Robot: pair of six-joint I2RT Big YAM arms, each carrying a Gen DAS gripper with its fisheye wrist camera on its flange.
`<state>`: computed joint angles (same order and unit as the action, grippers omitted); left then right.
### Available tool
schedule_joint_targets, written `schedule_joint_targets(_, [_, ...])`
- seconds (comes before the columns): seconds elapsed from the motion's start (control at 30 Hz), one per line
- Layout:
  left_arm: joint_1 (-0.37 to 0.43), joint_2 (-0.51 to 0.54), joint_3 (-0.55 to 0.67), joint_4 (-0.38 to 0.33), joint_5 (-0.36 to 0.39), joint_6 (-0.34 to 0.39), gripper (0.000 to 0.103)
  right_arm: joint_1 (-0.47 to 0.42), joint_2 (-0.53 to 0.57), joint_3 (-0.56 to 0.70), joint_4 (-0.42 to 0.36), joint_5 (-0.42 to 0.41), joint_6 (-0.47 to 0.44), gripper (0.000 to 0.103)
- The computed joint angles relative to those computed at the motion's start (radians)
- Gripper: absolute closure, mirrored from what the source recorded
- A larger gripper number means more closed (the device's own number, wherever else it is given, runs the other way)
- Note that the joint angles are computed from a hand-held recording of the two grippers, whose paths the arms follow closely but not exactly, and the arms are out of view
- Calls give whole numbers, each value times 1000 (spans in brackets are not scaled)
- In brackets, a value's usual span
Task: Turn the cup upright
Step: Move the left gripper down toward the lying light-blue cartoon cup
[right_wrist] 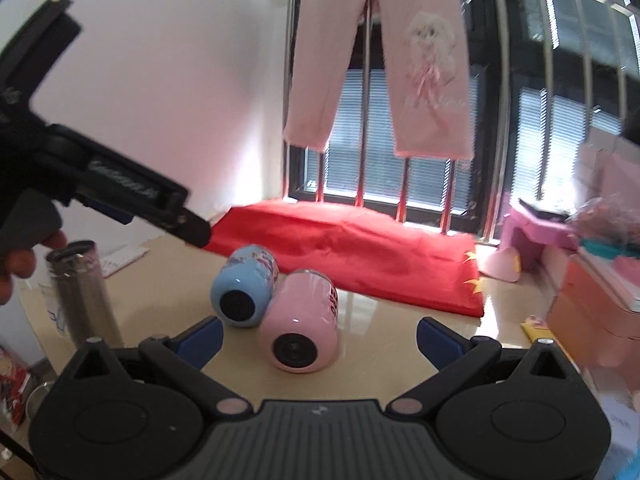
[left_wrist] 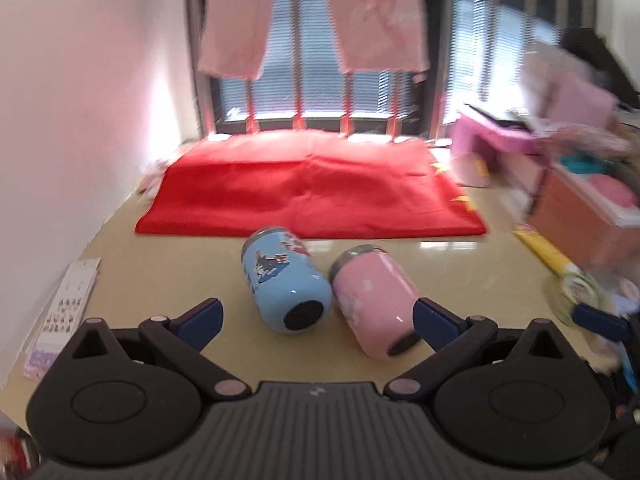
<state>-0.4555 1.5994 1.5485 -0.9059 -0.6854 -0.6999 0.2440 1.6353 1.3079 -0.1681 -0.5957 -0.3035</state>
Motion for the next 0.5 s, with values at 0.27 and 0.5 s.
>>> schedule_joint_targets(0.27, [111,264,328,-288,23,-167,0,-21,200,223,-95,-102,-45,0])
schedule_joint_targets(0.5, [176,431,531,-443,65,-199,2,-21,340,396,-168,-168,-46,0])
